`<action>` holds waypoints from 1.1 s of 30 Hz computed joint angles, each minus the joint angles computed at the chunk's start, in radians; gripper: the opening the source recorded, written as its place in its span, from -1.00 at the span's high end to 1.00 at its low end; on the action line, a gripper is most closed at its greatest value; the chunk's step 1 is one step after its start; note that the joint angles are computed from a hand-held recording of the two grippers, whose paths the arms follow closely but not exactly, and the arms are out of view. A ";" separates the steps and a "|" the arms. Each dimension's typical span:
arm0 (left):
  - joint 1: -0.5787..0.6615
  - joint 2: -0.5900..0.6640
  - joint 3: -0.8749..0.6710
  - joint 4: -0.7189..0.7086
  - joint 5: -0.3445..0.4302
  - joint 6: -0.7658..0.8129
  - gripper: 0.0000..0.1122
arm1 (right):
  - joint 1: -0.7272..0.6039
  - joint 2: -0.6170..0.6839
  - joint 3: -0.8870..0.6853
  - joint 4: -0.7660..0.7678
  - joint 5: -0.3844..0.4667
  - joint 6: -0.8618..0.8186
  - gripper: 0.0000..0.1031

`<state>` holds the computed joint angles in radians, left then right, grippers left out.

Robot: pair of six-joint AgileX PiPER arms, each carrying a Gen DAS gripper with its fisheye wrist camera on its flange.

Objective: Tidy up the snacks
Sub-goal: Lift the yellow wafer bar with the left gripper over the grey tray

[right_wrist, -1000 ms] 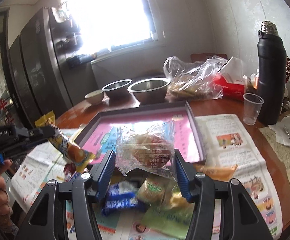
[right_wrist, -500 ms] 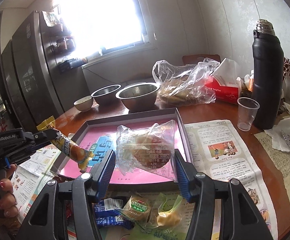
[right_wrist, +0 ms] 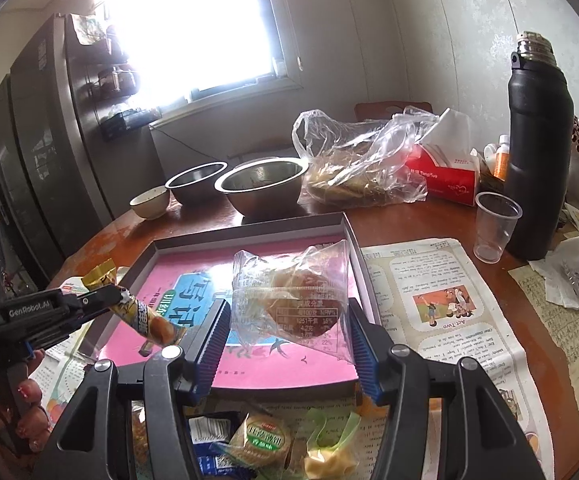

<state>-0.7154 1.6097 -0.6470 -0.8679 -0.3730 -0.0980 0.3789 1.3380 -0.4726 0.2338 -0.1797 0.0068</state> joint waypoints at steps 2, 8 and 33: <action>0.007 0.007 -0.003 0.005 0.004 -0.002 0.72 | -0.002 0.028 -0.017 0.002 0.005 -0.001 -0.11; 0.038 0.020 0.005 0.084 0.018 -0.071 0.72 | 0.004 0.102 -0.049 -0.065 0.015 0.071 -0.11; 0.035 0.041 -0.004 0.110 0.044 -0.087 0.72 | 0.002 0.200 -0.068 -0.017 0.025 0.035 -0.14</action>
<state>-0.6809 1.6510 -0.6506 -0.7583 -0.3289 -0.1850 0.3804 1.5381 -0.5409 0.2163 -0.1549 0.0418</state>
